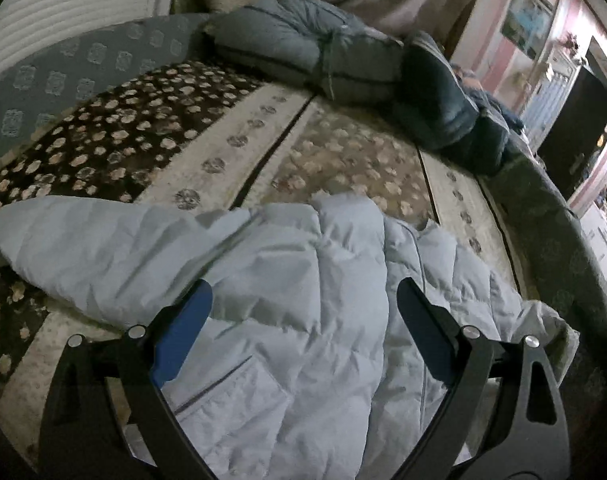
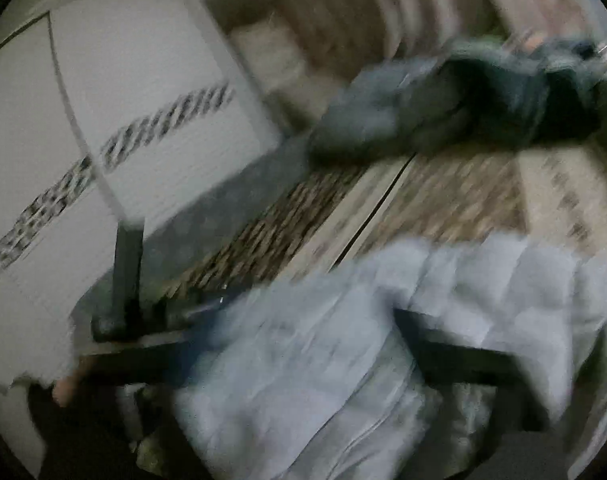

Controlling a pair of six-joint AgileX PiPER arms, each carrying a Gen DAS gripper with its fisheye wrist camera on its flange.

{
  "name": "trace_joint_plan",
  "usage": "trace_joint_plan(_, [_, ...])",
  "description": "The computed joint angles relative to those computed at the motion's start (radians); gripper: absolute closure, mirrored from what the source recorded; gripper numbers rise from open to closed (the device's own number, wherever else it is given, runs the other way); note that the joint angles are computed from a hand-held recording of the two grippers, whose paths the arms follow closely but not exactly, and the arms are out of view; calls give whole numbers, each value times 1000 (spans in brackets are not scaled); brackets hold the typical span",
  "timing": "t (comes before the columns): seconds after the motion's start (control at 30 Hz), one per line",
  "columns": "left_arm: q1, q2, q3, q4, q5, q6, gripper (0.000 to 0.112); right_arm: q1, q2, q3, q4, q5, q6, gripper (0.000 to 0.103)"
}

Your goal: Fold large clothes

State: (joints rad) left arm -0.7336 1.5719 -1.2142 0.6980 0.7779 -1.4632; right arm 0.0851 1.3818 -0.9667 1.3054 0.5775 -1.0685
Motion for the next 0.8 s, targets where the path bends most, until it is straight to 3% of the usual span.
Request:
trace_joint_plan(0.07, [-4, 23, -24, -15, -16, 25, 20, -113, -77, 37, -79, -75, 58, 4])
trace_joint_plan(0.17, [-36, 66, -92, -8, -3, 64, 20, -381, -134, 34, -378, -63, 321, 4])
trace_joint_plan(0.23, [-58, 85, -129, -4, 6, 75, 20, -566, -115, 18, -482, -9, 461, 4])
trace_joint_plan(0.37, [-80, 104, -170, -16, 6, 73, 20, -867, 41, -38, -494, 239, 384, 4])
trace_joint_plan(0.5, [-112, 126, -209, -33, 3, 85, 20, -906, 202, -52, -491, 391, 313, 4])
trace_joint_plan(0.53, [-125, 138, -225, -30, 13, 96, 20, -889, 216, -23, -472, 392, 295, 7])
trace_joint_plan(0.57, [-137, 148, -239, -31, 26, 108, 20, -896, 236, -5, -433, 414, 256, 14])
trace_joint_plan(0.6, [-148, 159, -251, -39, 29, 128, 20, -868, 251, 23, -406, 397, 233, 46])
trace_joint_plan(0.63, [-156, 165, -257, -44, 28, 143, 20, -852, 254, 12, -403, 385, 234, 68])
trace_joint_plan(0.7, [-164, 174, -260, -49, 31, 156, 20, -827, 221, 18, -372, 400, 187, 87])
trace_joint_plan(0.8, [-159, 166, -249, -57, 29, 163, 20, -732, 153, 4, -365, 459, 159, 94])
